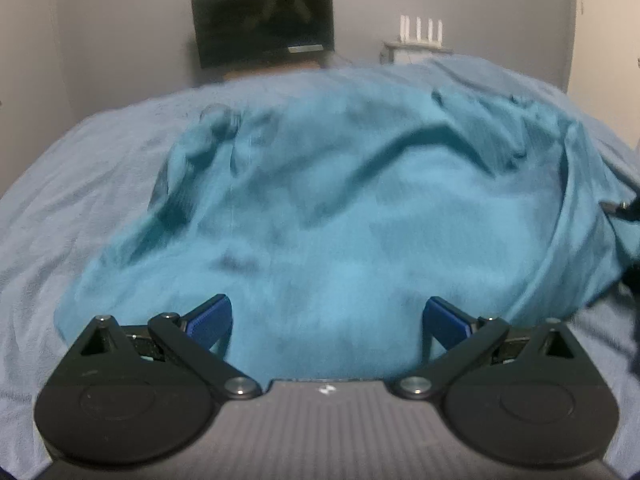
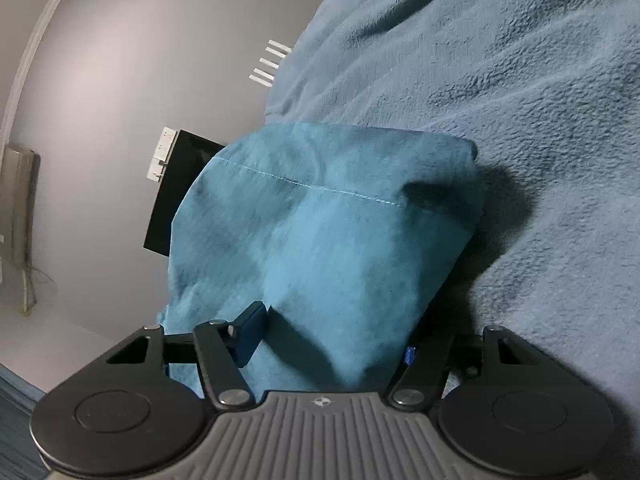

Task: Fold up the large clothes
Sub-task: 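Push the folded jacket's edge inward with the right tool, then grasp the teal jacket's folded edge with the right tool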

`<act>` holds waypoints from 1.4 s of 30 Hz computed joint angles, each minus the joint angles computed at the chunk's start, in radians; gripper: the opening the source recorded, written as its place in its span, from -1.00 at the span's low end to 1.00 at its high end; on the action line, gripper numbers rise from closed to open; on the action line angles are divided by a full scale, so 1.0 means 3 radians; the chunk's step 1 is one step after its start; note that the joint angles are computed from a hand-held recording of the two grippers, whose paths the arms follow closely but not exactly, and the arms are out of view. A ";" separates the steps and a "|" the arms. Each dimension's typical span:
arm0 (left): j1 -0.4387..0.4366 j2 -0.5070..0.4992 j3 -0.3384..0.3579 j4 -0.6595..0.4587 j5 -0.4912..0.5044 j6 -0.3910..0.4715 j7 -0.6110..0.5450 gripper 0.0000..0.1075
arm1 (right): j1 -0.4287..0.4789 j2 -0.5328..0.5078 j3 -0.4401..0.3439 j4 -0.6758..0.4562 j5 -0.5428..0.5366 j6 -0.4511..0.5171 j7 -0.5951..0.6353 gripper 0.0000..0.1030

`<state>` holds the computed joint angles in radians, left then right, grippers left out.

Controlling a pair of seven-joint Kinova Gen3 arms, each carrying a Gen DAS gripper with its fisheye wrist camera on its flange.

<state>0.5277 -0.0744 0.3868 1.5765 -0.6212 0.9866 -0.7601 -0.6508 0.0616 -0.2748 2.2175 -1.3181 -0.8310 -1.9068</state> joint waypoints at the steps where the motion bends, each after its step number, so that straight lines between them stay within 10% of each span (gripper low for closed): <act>1: -0.0040 0.0037 0.0110 -0.0031 -0.0136 0.0002 0.0103 0.92 | 0.0022 0.0000 0.0064 0.0020 0.0136 0.0046 -0.0118 0.28; 7: 0.0606 0.0561 -0.0125 -0.0461 -0.0891 0.0127 0.0779 0.92 | 0.0152 0.0152 0.0138 0.0068 0.0655 -0.0145 -0.0653 0.27; 16: 0.0973 0.1363 -0.0283 -0.0722 -0.1596 0.0619 0.0893 0.92 | 0.0127 0.0004 -0.0124 -0.0068 0.0247 -0.0299 -0.0147 -0.18; 20: 0.0952 0.1354 -0.0466 -0.0686 -0.1338 0.0378 0.0906 0.92 | -0.0220 0.0047 0.0302 -0.0175 0.0403 -0.0262 0.0395 -0.17; 29: 0.1214 0.1032 -0.1077 -0.0767 -0.1267 -0.0077 0.1191 0.92 | 0.0031 -0.0046 -0.0001 -0.0162 0.0106 -0.0239 0.0504 -0.02; 35: 0.0978 0.1586 -0.0792 -0.1512 -0.1568 0.0391 0.0605 0.92 | -0.0056 -0.0025 -0.0068 -0.0171 -0.0143 -0.0388 0.0554 0.12; 42: 0.1158 0.2081 -0.1286 -0.1915 -0.1454 0.0362 0.0187 0.92 | -0.0211 0.0090 -0.0128 -0.0360 -0.0606 -0.0708 0.0749 0.24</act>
